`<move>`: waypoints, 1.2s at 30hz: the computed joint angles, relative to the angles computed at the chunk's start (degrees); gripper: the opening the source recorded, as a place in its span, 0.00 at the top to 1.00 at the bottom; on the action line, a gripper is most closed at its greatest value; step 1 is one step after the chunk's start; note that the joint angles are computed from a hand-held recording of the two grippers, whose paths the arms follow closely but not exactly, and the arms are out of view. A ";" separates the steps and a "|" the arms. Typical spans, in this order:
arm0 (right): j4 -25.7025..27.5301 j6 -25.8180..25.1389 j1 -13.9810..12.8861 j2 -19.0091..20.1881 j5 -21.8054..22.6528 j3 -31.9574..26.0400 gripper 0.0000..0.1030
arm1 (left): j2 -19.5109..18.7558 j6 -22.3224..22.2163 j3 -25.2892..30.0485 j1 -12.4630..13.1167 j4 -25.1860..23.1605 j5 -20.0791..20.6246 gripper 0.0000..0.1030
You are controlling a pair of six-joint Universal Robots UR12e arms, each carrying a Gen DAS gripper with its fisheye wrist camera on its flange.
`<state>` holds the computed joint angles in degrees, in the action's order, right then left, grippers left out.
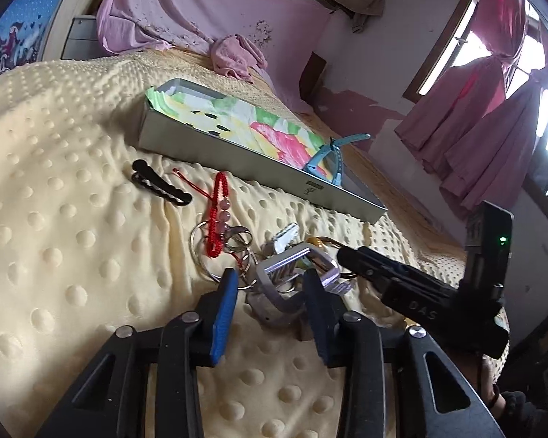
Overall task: Organize jewelry
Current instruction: 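Grasp the silver claw clip with the left tool while the right tool grasps the brown bead cord, then carry the claw clip and bead cord into the tray and open both tools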
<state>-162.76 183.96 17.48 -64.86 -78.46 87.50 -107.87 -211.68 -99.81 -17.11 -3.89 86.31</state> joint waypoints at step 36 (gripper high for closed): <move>-3.25 -0.55 0.09 -0.30 1.84 1.66 0.96 | -1.02 -1.34 -0.60 1.33 3.00 -10.09 0.92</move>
<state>-166.01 183.41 17.57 -65.16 -76.62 89.16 -108.89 -213.02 -100.41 -15.78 -0.89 76.22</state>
